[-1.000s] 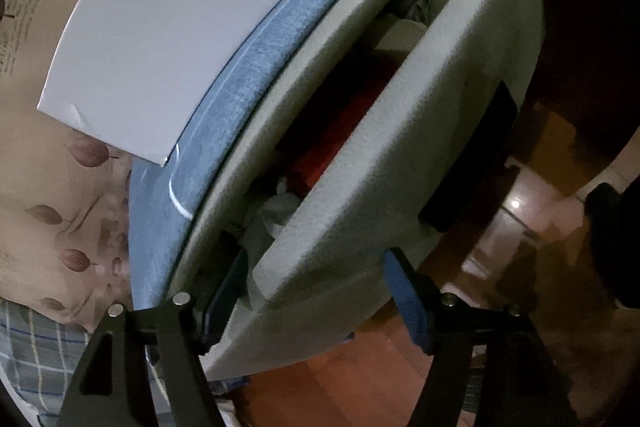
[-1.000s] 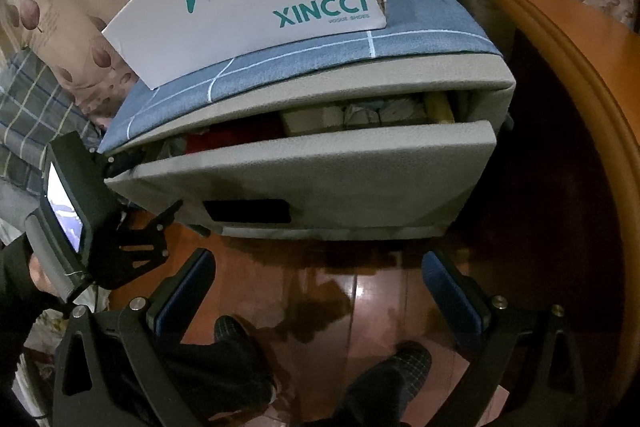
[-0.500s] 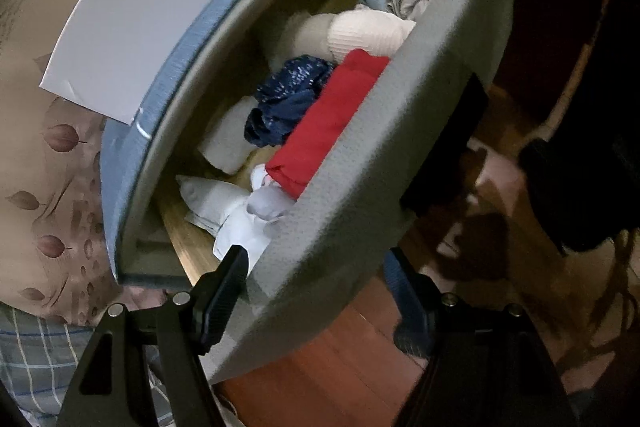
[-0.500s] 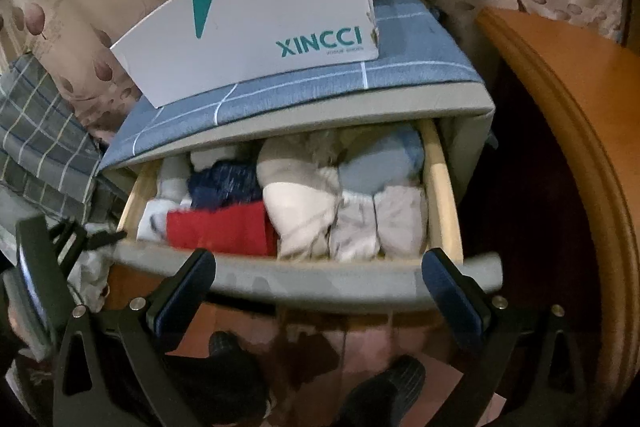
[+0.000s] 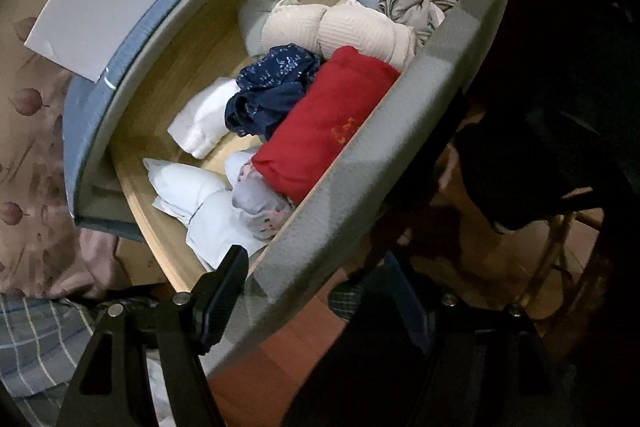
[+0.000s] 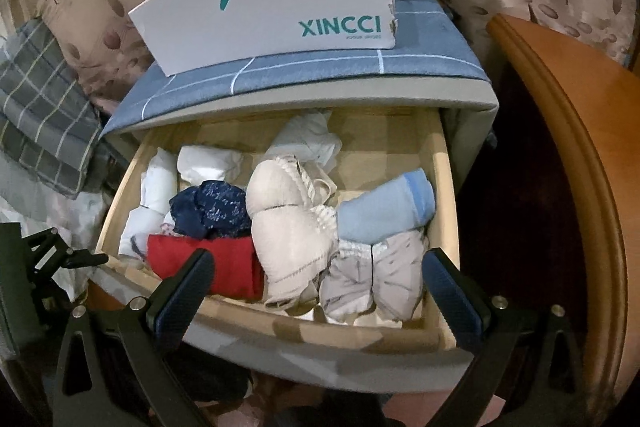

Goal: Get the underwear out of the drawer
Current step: 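Hook the left tool on the drawer front and pull it open, then lower the right gripper onto the beige rolled underwear and close it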

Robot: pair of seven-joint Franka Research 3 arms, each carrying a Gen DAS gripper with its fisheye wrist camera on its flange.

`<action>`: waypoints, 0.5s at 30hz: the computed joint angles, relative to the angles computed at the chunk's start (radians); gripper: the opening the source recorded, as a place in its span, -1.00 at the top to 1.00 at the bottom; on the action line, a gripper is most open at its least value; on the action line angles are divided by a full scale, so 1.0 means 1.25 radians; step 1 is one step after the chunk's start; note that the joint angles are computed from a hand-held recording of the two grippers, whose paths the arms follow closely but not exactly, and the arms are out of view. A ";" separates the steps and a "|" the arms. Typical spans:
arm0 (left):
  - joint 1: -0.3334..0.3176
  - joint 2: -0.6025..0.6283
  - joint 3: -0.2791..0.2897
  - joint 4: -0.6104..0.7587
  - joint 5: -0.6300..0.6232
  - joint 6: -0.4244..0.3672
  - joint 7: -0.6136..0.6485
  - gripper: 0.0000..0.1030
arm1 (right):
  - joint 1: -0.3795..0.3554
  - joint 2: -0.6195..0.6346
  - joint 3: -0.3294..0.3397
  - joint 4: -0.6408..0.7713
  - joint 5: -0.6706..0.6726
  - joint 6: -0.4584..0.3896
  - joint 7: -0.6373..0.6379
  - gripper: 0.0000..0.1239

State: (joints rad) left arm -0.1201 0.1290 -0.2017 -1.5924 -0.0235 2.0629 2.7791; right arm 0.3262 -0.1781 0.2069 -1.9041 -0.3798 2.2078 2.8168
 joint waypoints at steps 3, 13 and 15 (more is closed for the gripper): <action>0.000 0.015 0.000 0.022 0.001 -0.007 -0.012 -0.39 | 0.004 0.010 -0.005 0.008 0.021 -0.002 -0.024 -0.65; 0.027 0.043 -0.001 0.094 -0.096 -0.082 -0.114 -0.39 | 0.012 0.031 -0.018 0.025 0.056 0.004 -0.080 -0.65; 0.032 0.065 0.000 0.137 -0.120 -0.116 -0.153 -0.39 | 0.014 0.037 -0.022 0.028 0.068 0.011 -0.094 -0.65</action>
